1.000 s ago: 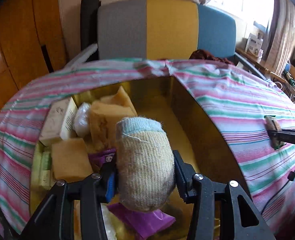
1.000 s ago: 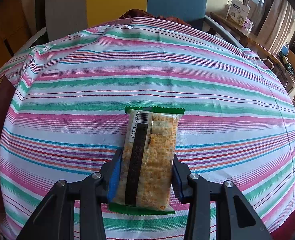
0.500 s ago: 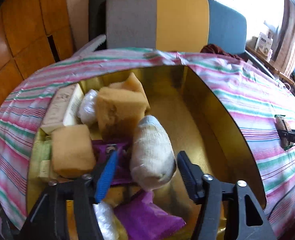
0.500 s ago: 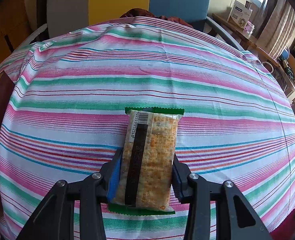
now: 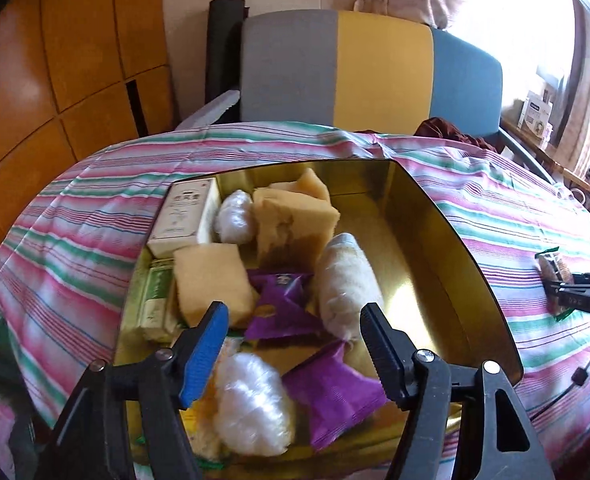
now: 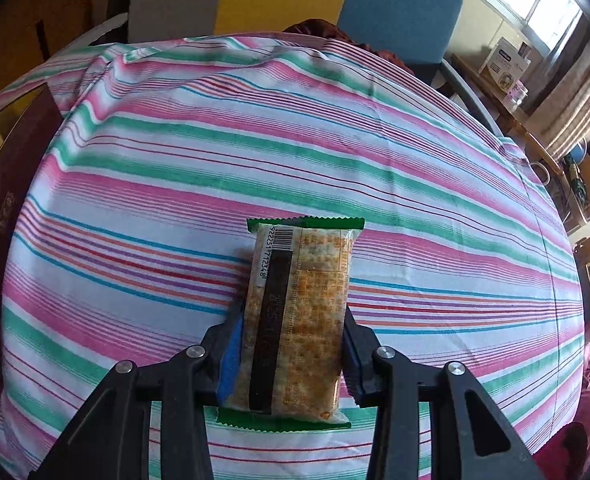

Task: Organize objects
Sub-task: 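Place the sock bundle in the tray and open the left gripper, then carry the cracker packet into the tray and open the right gripper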

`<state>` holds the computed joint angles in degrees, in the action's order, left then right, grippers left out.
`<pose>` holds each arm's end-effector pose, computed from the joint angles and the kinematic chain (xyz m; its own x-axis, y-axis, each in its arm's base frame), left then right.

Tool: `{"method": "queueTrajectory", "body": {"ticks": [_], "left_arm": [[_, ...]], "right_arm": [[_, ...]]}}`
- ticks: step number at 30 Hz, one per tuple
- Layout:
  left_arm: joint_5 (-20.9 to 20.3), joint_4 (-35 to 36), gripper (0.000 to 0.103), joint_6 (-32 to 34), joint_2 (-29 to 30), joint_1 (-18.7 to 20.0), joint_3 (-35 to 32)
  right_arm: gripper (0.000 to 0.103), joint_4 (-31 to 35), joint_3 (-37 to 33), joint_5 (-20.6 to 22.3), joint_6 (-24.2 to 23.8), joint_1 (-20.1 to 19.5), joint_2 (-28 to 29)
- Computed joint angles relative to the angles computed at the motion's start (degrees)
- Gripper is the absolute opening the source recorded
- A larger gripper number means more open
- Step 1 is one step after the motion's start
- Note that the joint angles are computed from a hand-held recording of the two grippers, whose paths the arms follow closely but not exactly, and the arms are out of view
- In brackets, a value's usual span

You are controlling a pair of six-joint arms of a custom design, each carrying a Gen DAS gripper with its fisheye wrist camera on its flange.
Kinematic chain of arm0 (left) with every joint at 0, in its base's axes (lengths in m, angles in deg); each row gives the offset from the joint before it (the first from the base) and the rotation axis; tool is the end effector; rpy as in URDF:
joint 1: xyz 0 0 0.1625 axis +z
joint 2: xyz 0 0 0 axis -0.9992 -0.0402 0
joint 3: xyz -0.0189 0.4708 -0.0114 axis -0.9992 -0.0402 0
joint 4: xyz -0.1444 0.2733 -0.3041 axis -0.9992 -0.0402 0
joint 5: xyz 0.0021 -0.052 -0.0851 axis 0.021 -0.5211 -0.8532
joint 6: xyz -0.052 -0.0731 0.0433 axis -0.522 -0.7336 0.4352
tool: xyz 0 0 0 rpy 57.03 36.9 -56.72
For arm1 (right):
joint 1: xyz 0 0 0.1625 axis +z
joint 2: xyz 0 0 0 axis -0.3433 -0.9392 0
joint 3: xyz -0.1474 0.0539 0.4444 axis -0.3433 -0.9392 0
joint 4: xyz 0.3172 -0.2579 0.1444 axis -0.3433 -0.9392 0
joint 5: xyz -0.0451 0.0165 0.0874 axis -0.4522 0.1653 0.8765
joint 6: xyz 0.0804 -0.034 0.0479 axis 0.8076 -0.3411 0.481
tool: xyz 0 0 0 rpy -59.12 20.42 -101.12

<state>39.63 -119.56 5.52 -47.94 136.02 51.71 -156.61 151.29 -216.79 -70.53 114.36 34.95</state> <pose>-0.2807 -0.6590 0.1442 -0.6305 -0.4567 -0.6276 0.2535 0.6431 -0.7226 0.1355 -0.8693 0.2379 -0.4810 -0.4546 0.7497 -0.6385 0.7676 0.0558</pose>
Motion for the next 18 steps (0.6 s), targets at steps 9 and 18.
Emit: {"method": "queueTrajectory", "body": {"ticks": [9, 18], "left_arm": [[1.98, 3.21, 0.069, -5.73, -2.75, -1.11, 2.94], [3.63, 9.11, 0.069, -14.63, -6.26, -2.02, 5.91]], "right_arm": [[0.042, -5.82, 9.18, 7.02, 1.09, 3.65, -4.59], [0.042, -12.21, 18.39, 13.47, -2.06, 8.48, -8.09]]}}
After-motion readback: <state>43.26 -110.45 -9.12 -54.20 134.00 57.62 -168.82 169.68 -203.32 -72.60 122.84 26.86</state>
